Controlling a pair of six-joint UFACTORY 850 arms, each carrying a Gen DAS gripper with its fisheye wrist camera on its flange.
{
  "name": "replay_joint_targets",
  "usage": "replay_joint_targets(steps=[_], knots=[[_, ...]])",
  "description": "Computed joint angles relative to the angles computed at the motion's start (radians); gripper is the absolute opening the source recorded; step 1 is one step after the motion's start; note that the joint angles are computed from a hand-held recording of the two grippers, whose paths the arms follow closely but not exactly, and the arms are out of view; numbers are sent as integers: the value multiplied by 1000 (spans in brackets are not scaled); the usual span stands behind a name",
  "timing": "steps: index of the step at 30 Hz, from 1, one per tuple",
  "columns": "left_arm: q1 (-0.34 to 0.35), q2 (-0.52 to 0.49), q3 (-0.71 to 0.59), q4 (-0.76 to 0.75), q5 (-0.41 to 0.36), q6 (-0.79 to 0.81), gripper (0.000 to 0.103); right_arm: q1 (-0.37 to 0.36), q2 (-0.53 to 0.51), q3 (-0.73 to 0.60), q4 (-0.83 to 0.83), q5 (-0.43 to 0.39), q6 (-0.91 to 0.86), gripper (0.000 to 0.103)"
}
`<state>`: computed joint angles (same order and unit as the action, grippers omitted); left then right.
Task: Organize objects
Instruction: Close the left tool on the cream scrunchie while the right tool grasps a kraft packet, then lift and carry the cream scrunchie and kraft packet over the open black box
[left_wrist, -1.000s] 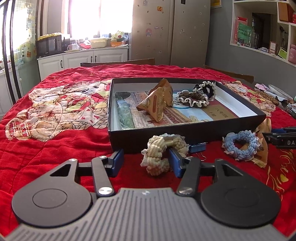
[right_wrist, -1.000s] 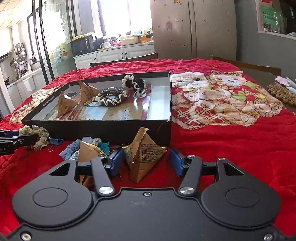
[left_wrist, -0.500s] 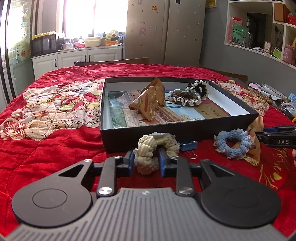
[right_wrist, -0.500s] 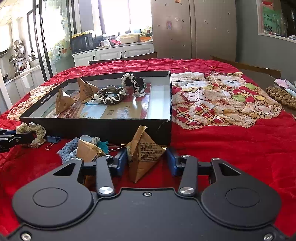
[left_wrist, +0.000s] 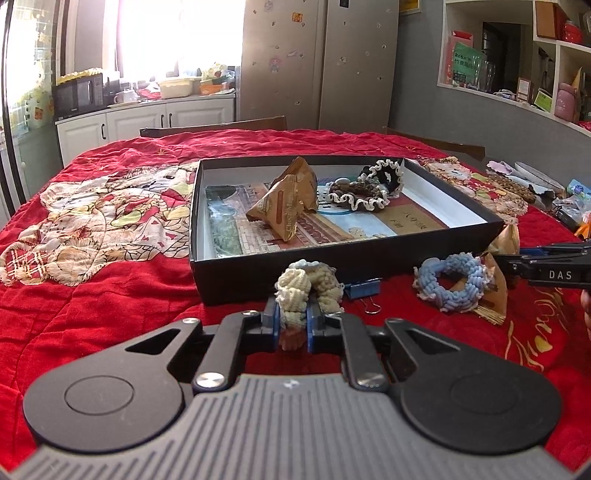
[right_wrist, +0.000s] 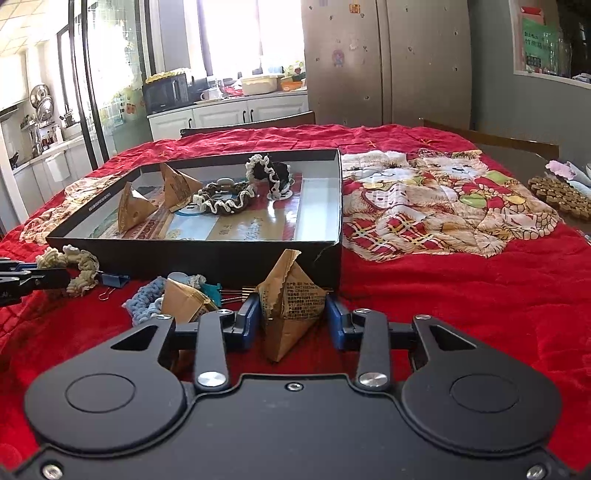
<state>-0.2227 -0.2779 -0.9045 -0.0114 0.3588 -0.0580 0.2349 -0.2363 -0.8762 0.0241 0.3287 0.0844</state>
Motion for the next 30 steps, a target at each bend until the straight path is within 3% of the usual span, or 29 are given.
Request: replay_joint_targets(steps=[19, 30], knots=[[2, 80, 22, 181, 29, -167, 15, 10, 103, 32, -113, 31, 59, 36], [2, 104, -10, 132, 63, -112, 15, 34, 103, -32, -132, 37, 41, 36]])
